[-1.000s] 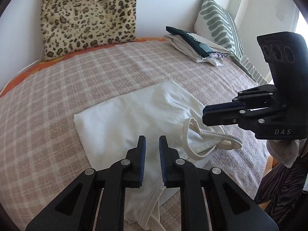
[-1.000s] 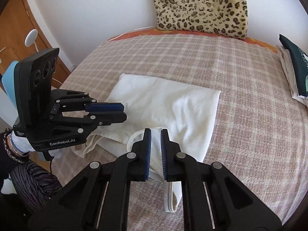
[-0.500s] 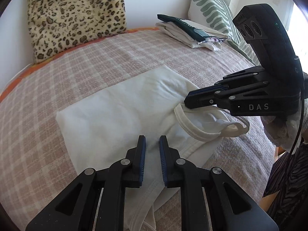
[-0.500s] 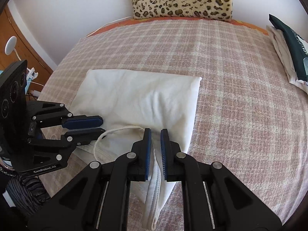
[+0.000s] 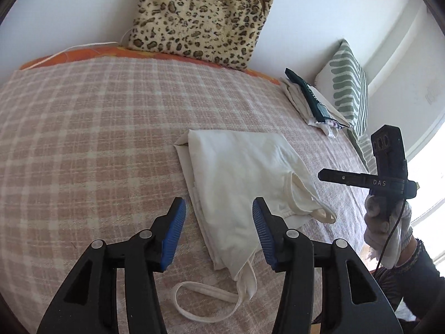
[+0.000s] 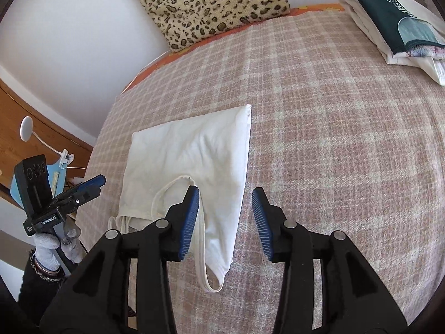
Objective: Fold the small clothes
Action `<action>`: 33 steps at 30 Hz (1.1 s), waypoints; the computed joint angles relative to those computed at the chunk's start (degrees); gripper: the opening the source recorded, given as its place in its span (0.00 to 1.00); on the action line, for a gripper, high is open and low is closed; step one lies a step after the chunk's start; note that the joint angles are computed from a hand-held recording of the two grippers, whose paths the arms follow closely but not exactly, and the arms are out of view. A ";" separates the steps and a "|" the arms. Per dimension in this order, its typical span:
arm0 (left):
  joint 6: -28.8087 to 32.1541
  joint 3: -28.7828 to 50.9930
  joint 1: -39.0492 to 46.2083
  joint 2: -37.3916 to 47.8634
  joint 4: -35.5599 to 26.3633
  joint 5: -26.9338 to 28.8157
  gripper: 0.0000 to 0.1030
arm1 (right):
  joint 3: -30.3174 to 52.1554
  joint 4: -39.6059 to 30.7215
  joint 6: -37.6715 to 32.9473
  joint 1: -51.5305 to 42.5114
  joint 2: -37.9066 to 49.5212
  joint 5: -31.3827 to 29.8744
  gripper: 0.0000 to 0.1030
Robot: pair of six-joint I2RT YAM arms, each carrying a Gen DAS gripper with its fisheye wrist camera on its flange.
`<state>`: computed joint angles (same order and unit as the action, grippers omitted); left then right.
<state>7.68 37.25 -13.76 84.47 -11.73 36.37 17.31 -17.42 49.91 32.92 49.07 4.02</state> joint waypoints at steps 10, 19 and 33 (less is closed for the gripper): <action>-14.07 7.23 3.45 11.01 6.27 10.08 0.47 | -0.52 -2.23 5.59 8.17 -2.60 7.67 0.41; -20.81 14.36 1.96 21.37 7.86 13.24 0.45 | 8.14 13.04 2.54 19.38 18.07 14.25 0.41; -24.33 20.17 0.52 29.91 8.59 14.76 0.45 | 21.08 19.55 -4.80 23.10 43.59 10.65 0.41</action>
